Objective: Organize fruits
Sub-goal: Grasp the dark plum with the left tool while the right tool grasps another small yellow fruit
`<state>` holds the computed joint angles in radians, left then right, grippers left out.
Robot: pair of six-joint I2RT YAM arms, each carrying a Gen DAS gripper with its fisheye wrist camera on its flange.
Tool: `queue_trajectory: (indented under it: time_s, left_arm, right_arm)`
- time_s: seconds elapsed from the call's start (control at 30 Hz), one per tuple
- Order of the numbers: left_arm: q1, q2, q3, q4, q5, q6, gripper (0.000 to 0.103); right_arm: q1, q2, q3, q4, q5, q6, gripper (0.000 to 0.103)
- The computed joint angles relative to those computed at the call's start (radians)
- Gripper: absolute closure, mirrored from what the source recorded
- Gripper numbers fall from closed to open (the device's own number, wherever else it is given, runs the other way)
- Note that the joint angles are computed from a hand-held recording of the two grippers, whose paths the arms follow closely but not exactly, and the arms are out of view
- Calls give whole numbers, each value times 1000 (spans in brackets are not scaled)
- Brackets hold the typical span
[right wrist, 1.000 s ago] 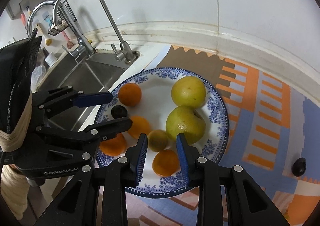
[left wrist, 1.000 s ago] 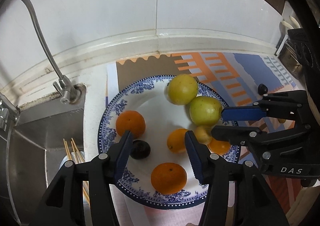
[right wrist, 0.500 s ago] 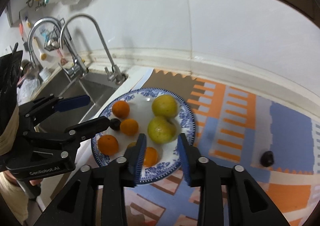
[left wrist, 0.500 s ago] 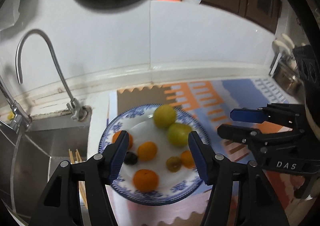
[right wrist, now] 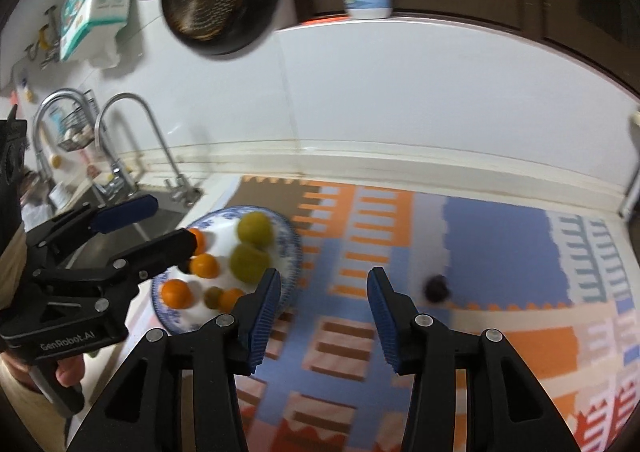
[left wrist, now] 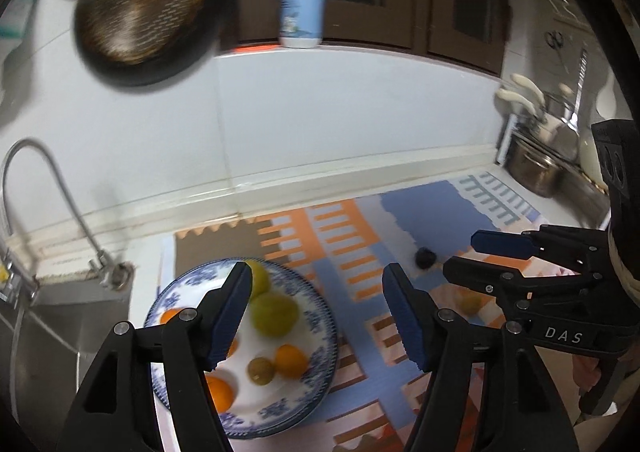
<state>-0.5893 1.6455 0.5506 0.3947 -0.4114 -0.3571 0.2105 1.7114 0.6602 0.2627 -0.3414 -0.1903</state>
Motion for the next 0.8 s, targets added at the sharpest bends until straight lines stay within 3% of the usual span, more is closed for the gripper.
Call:
queue_trajectory:
  time_s: [0.4,0.8]
  left_arm:
    - [4,231,282,-79,159,265,37]
    - [34,495,598,-261,317,458,37]
  right_arm:
    - [-147,50,-27,21,55,6,57]
    - [-209,197,13,17,102,19,57]
